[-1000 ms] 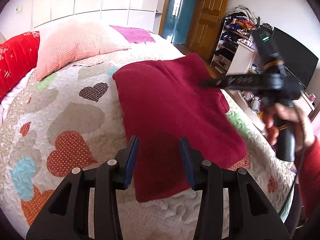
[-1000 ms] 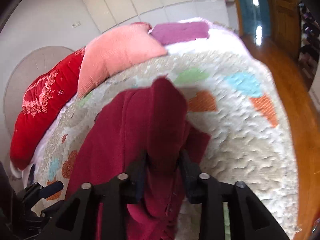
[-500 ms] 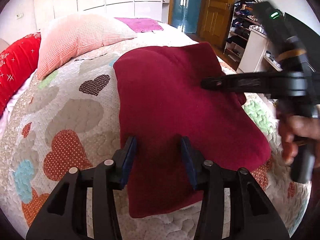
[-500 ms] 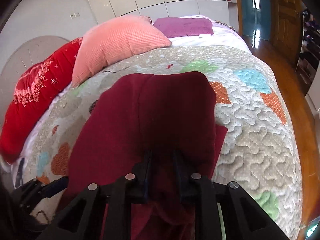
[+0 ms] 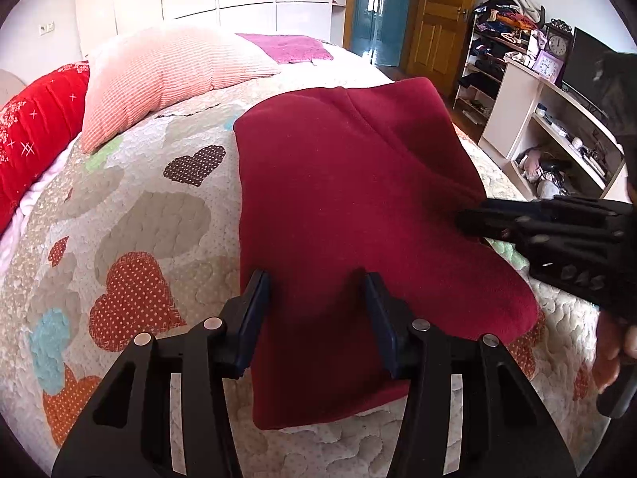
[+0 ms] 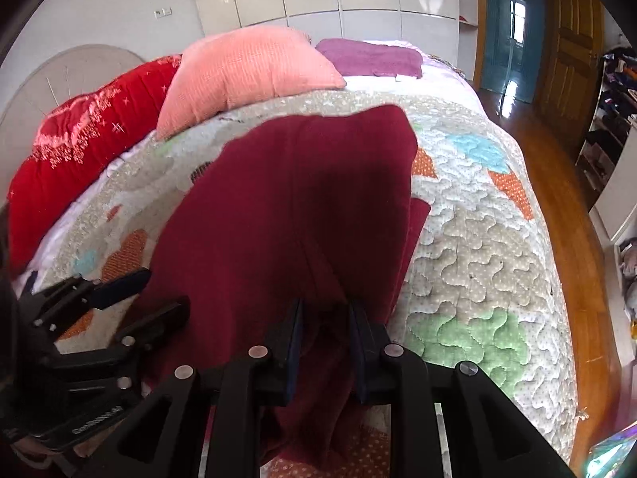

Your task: Fold small clothes

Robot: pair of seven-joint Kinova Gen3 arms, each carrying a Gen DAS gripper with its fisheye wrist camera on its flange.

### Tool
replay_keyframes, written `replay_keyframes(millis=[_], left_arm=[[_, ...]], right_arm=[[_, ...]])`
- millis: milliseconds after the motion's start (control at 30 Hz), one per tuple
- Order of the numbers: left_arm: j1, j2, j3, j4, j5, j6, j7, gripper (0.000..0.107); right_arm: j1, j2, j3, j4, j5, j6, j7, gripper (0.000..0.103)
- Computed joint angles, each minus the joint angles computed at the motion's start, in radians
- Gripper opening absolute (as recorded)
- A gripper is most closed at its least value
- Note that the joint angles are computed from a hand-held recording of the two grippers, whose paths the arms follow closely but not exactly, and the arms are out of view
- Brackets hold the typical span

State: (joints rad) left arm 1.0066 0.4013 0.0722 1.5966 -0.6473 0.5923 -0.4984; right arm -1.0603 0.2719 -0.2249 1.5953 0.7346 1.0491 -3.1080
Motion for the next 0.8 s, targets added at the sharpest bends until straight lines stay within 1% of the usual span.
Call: replay_keyframes(millis=[67,133,167,267,300,333,400,433,467,500,533,567,600,667,733,767,800], left_arm=[[-0.016,-0.011,0.009,0.005,0.020,-0.004,-0.011,0.049],[-0.020,-0.020,0.006,0.009,0.025,-0.006,-0.002,0.049],[-0.020,-0.024,0.002,0.013,0.023,-0.010,0.008,0.049],[-0.030,-0.027,0.003,0.009,0.028,-0.001,0.021,0.049],[-0.042,-0.029,0.011,0.008,0.040,0.000,0.011,0.049],[-0.048,-0.032,0.013,0.011,0.043,-0.004,0.009,0.049],[-0.054,-0.036,0.009,0.013,0.041,-0.008,0.011,0.049],[-0.057,-0.036,0.005,0.012,0.038,-0.014,0.015,0.049],[-0.066,-0.036,0.006,0.012,0.042,-0.020,0.013,0.049],[-0.086,-0.033,0.012,0.010,0.059,-0.036,0.002,0.055],[-0.115,-0.034,0.024,0.018,0.083,-0.068,-0.017,0.064],[-0.161,-0.034,0.050,0.027,0.124,-0.109,-0.051,0.066],[-0.207,-0.031,0.078,0.034,0.164,-0.149,-0.077,0.067],[-0.300,-0.009,0.143,0.043,0.246,-0.224,-0.151,0.067],[-0.393,0.029,0.226,0.025,0.327,-0.242,-0.232,0.067],[-0.439,0.050,0.272,0.013,0.361,-0.244,-0.273,0.068],[-0.467,0.072,0.299,-0.005,0.389,-0.237,-0.304,0.072]], right_arm=[[-0.014,-0.020,-0.001,0.009,0.022,0.007,-0.031,0.021],[-0.018,-0.043,-0.006,0.037,0.050,-0.017,-0.074,0.021],[-0.014,-0.042,-0.007,0.043,0.050,-0.027,-0.078,0.023],[0.039,-0.009,-0.026,0.039,-0.012,-0.051,-0.039,0.023],[0.040,-0.008,-0.021,0.049,-0.014,-0.071,-0.049,0.023],[0.023,-0.015,-0.006,0.054,-0.005,-0.074,-0.060,0.023],[0.015,-0.035,-0.007,0.064,0.014,-0.082,-0.072,0.024],[0.010,-0.054,-0.006,0.080,0.039,-0.097,-0.096,0.030],[-0.006,-0.073,0.012,0.100,0.063,-0.118,-0.121,0.043],[-0.020,-0.088,0.031,0.120,0.084,-0.140,-0.143,0.050],[-0.015,-0.107,0.035,0.148,0.113,-0.170,-0.176,0.055],[0.009,-0.119,0.027,0.173,0.132,-0.211,-0.196,0.055],[0.051,-0.129,0.012,0.194,0.136,-0.251,-0.199,0.055],[0.144,-0.132,-0.012,0.219,0.109,-0.333,-0.157,0.056],[0.217,-0.129,-0.009,0.235,0.046,-0.414,-0.077,0.057],[0.257,-0.131,-0.021,0.246,0.029,-0.455,-0.052,0.059],[0.278,-0.135,-0.017,0.261,0.020,-0.495,-0.038,0.061]])
